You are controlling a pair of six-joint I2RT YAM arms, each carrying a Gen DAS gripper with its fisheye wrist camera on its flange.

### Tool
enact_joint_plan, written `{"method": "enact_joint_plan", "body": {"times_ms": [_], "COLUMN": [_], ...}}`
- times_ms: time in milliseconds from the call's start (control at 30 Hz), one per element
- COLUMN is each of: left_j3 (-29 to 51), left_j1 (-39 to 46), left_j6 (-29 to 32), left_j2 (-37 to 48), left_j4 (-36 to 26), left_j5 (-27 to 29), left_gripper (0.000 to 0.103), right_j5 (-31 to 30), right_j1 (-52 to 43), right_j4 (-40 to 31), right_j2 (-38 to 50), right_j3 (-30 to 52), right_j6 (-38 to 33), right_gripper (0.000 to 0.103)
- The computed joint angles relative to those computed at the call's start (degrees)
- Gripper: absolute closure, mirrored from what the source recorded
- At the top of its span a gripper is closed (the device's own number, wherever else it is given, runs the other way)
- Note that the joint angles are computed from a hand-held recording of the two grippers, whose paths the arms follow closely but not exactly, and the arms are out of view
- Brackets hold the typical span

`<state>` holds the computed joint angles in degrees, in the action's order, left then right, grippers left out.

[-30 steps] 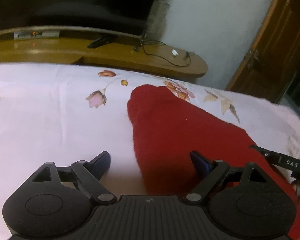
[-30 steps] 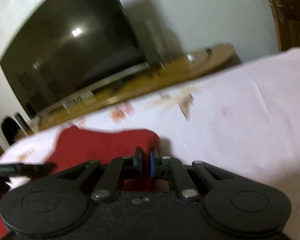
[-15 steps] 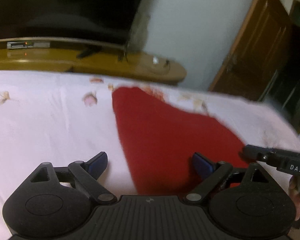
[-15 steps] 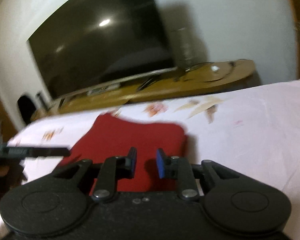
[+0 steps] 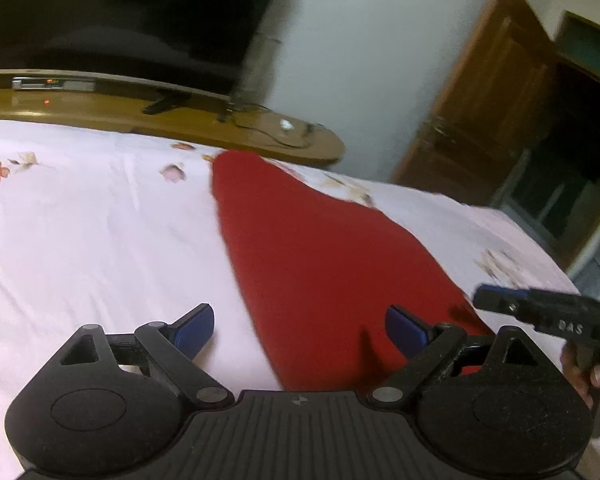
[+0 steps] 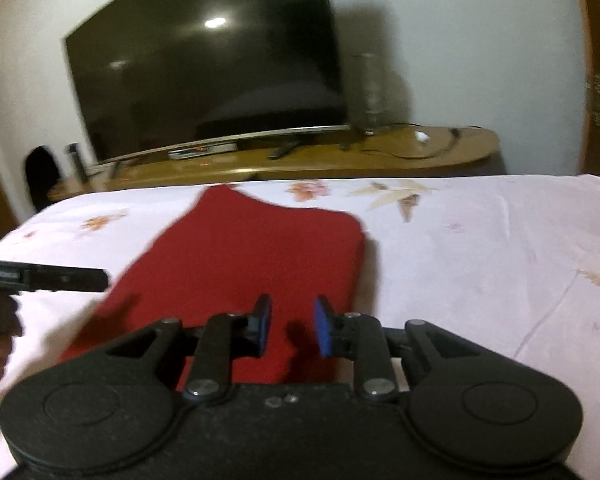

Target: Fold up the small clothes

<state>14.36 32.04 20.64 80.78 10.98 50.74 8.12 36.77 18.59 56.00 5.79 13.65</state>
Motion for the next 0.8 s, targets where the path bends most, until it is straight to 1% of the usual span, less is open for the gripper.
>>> {"method": "enact_joint_plan", "body": {"times_ms": [67, 100, 133, 167, 200, 300, 367, 400, 467, 567, 667, 700, 733, 767, 800], "left_j3": [-1.9, -2.7, -3.7, -4.5, -5.0, -5.9, -5.8, -5.7, -5.3, -3.7, -2.4, -1.9, -1.7, -0.9, 0.9], "left_j1": [1.5, 1.6, 1.1, 0.2, -0.4, 1.1, 3.3, 4.4, 6.1, 8.9, 9.1, 10.1, 10.9, 11.8, 12.2], "left_j6": [3.6, 4.5, 4.8, 4.5, 4.5, 5.7, 8.6, 10.5, 13.8, 19.1, 20.2, 21.2, 21.7, 22.2, 22.1], "left_j2": [-3.4, -4.2, -4.9, -4.7, -4.0, -2.2, -1.4, -1.2, -1.0, 0.5, 0.2, -1.2, -3.1, -3.9, -3.0], "left_j4": [-4.5, -5.5, -5.5, -4.5, -3.7, -2.7, -3.9, -4.9, -6.5, -9.3, -10.5, -12.6, -14.3, -15.9, -17.7], "left_j5": [0.9, 0.7, -0.5, -2.3, -3.5, -4.1, -3.3, -3.1, -3.1, -2.5, -3.5, -3.5, -3.2, -2.1, -0.3], "left_gripper": [0.011, 0.011, 0.011, 0.011, 0.011, 0.011, 0.011, 0.011, 0.011, 0.010, 0.010, 0.010, 0.010, 0.010, 0.010], "right_j5": [4.3, 5.4, 6.7, 8.1, 8.9, 10.5, 12.5, 13.3, 11.1, 8.9, 4.2, 2.7, 1.1, 0.1, -3.1], "right_j1": [5.3, 6.5, 8.0, 9.3, 10.0, 11.8, 12.1, 12.0, 9.5, 6.3, 1.7, 0.5, -1.0, -1.8, -4.6], "right_j4": [-6.2, -8.0, -9.4, -9.9, -9.6, -6.2, -4.7, -4.3, -2.6, -1.9, -1.9, -3.6, -7.2, -11.9, -15.4], "right_j2": [-6.0, -7.2, -8.7, -9.5, -8.9, -1.8, 4.7, 7.4, 7.1, 6.6, 5.5, 3.7, 0.2, -6.1, -11.4], "right_j3": [-0.7, -0.8, -1.2, -1.8, -2.1, -1.8, -0.5, -0.1, -1.7, -2.8, -3.4, -3.4, -3.0, -3.2, -3.2], "right_j6": [2.0, 3.1, 4.7, 6.1, 6.9, 6.9, 5.6, 5.6, 5.3, 4.1, 2.3, 2.2, 2.0, 2.4, 2.3], "right_gripper": [0.078, 0.074, 0.065, 0.061, 0.059, 0.061, 0.065, 0.064, 0.064, 0.062, 0.061, 0.060, 0.061, 0.061, 0.058]}}
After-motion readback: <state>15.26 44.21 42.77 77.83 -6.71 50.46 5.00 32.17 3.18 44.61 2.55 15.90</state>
